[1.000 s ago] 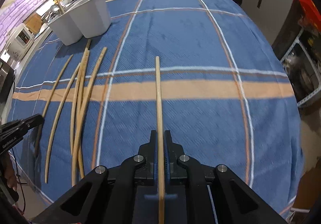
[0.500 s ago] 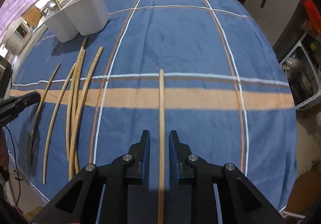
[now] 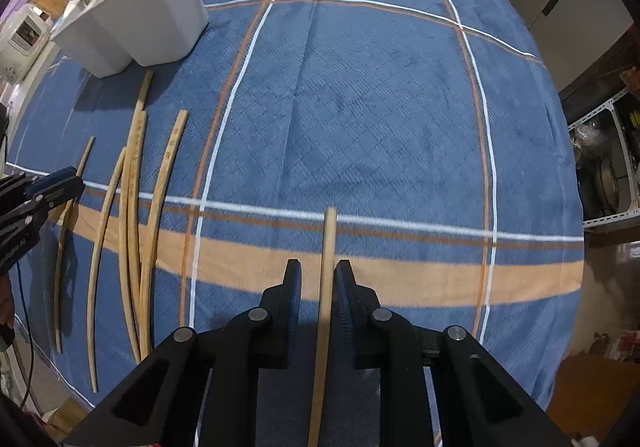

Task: Organize utensils
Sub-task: 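Lift both held chopsticks upright and carry them toward the white caddy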

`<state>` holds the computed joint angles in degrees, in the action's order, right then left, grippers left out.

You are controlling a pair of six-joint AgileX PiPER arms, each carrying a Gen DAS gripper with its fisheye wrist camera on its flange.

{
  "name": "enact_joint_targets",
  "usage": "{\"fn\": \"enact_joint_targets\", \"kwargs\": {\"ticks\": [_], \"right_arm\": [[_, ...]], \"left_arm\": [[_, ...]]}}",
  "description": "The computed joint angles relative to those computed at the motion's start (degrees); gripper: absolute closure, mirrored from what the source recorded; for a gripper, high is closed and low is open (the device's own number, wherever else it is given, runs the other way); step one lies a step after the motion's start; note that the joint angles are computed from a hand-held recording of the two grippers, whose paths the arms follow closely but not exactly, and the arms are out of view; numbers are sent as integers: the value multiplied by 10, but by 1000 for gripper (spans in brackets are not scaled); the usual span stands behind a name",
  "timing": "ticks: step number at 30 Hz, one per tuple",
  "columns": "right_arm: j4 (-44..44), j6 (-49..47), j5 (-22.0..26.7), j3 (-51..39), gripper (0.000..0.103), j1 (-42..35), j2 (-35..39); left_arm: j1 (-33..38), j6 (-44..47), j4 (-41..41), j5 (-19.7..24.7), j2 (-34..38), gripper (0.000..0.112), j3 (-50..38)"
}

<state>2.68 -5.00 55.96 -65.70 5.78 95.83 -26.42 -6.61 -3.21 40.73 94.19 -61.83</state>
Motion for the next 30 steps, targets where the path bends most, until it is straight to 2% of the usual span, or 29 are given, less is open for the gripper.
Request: {"fn": "enact_joint_targets", "kwargs": {"ticks": [3, 6, 8, 10, 14, 17, 20, 24, 27, 30], "right_arm": [[-14, 16, 33, -54, 85, 12, 39], [-17, 32, 40, -79, 95, 25, 56], [-30, 47, 20, -70, 96, 38, 50], [-24, 51, -4, -58, 97, 46, 42], [21, 40, -57, -1, 97, 34, -8], [58, 21, -85, 52, 97, 23, -75], [85, 9, -102, 92, 97, 14, -142], [106, 8, -106, 133, 97, 15, -232], [115, 2, -104, 155, 97, 13, -291], [165, -64, -82, 180, 97, -41, -353]], "left_arm": [[3, 18, -13, 9, 9, 99, -14], [11, 41, -33, 10, 16, 99, -20], [18, 54, -51, 9, 17, 107, -18], [28, 54, -73, 6, 17, 108, -19], [32, 26, -77, -24, -43, 108, 29], [23, -12, -54, -33, -108, 108, 59], [1, -72, -9, -32, -171, 108, 78], [-65, -211, 114, -15, -246, 108, 95], [-139, -336, 225, 20, -300, 108, 104], [-214, -444, 312, 63, -330, 108, 105]]}}
